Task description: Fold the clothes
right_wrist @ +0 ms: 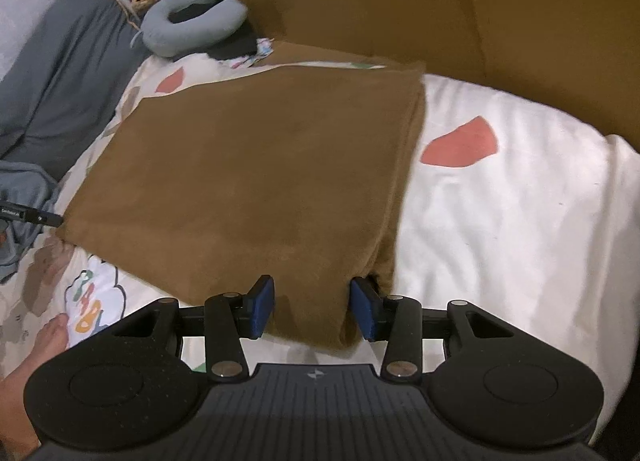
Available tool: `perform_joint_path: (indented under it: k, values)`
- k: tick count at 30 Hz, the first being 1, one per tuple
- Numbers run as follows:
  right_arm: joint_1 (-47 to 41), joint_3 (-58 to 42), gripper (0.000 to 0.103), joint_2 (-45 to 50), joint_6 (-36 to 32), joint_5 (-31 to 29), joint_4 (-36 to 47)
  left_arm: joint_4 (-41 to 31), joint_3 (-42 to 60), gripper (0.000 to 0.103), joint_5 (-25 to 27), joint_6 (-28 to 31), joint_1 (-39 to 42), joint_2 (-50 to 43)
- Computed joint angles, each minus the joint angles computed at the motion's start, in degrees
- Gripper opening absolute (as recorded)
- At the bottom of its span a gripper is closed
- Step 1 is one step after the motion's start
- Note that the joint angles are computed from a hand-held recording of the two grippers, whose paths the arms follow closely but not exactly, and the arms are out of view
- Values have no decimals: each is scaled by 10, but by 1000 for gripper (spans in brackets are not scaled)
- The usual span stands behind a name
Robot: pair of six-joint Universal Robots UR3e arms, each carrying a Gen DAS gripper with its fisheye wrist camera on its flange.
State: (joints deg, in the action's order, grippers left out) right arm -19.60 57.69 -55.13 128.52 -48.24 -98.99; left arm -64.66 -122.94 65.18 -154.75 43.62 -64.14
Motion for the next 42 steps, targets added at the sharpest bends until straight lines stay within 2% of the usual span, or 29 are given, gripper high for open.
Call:
perform_joint_path:
  k: [6,7,9,11,16,17,20,23,26,28,29,30,31,34,37,42]
  values:
    - [9,-123,49,82,-7,1,112,-24,-30,62,-11,22,52,35]
    - [6,-133,46,92,1,5,124,-25,-35,62,-15,23,57,38]
    - [-1,-156,35,111,14,17,149,-28,-47,62,-25,27,68,43]
    - [-8,-187,7,129,23,23,181,-34,-58,62,-46,37,83,50]
    - [-28,-216,0,136,22,28,213,-9,-93,60,-66,31,102,57]
    - [-32,-211,0,132,25,30,209,-2,-97,55,-66,29,102,51]
    - [-36,-176,0,110,42,21,173,33,-108,17,-46,32,98,44]
    - [-35,-129,0,83,49,10,137,37,-107,11,-35,40,98,43]
    - [-34,-86,0,64,72,-16,88,26,-102,11,-28,49,100,45]
    - [-26,-29,0,40,120,-71,-5,30,-90,23,-10,22,91,40]
    - [-29,-25,0,35,131,-74,-10,32,-84,36,-1,9,86,38]
    - [-33,-20,0,29,142,-76,-16,35,-78,42,14,-7,78,45]
    - [-37,1,0,12,143,-71,-33,37,-72,44,30,-21,69,51]
    - [-44,47,0,-31,141,-57,-71,15,-57,44,29,-16,57,79]
    - [-43,74,1,-61,134,-44,-87,14,-39,44,15,-41,31,79]
    - [-12,84,7,-72,125,-36,-108,106,-21,44,17,-114,-56,15]
